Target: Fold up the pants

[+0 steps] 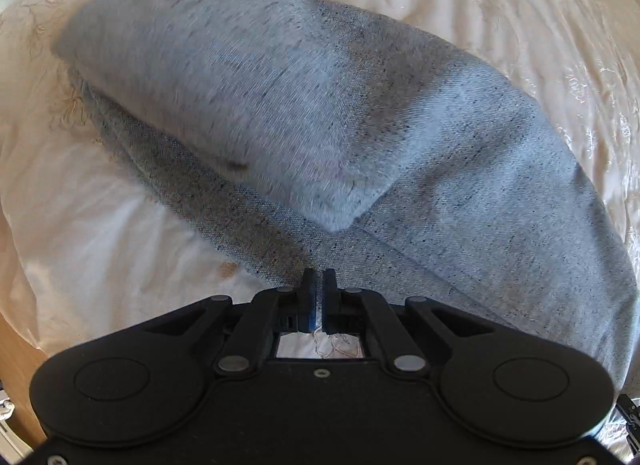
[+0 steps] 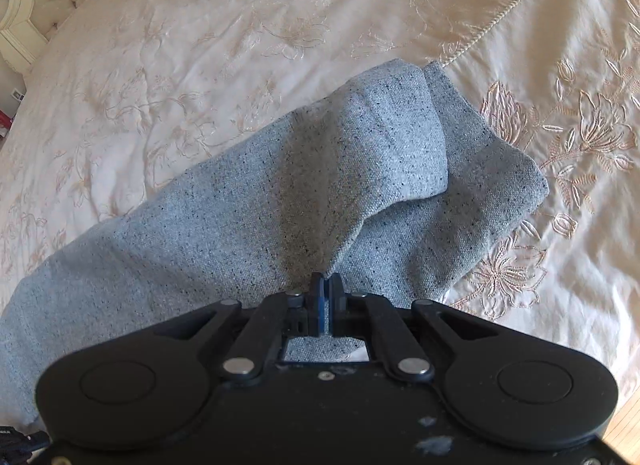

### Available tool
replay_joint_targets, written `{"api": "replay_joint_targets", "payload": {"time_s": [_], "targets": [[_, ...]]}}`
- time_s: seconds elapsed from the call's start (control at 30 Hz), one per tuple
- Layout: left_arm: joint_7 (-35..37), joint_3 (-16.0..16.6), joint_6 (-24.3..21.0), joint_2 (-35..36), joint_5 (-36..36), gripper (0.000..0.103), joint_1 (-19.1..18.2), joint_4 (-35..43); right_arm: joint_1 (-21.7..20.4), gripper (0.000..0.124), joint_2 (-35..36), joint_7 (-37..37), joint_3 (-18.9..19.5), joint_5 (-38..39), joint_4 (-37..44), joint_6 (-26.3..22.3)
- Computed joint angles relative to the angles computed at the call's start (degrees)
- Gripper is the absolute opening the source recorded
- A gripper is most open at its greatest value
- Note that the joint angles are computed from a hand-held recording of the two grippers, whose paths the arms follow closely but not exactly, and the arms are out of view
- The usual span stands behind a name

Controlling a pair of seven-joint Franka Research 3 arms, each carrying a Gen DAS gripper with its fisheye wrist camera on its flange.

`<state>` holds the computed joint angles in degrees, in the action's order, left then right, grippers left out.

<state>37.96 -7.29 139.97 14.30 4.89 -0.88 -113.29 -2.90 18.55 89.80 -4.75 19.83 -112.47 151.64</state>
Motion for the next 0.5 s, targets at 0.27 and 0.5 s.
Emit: {"api": "replay_joint_targets", "payload": {"time_s": [0.27, 0.5], "targets": [[3.77, -0.01, 4.61, 1.18, -1.66, 0.015, 1.34, 1.15, -1.32, 0.002, -1.72, -4.23, 0.97, 4.29, -1.59, 1.21], [5.49, 0.5, 3.41, 3.5, 0.83, 0.043, 0.84, 4.15, -0.13, 0.002, -1.89, -2.77, 0.08, 2.28, -1.33, 0.86]]}}
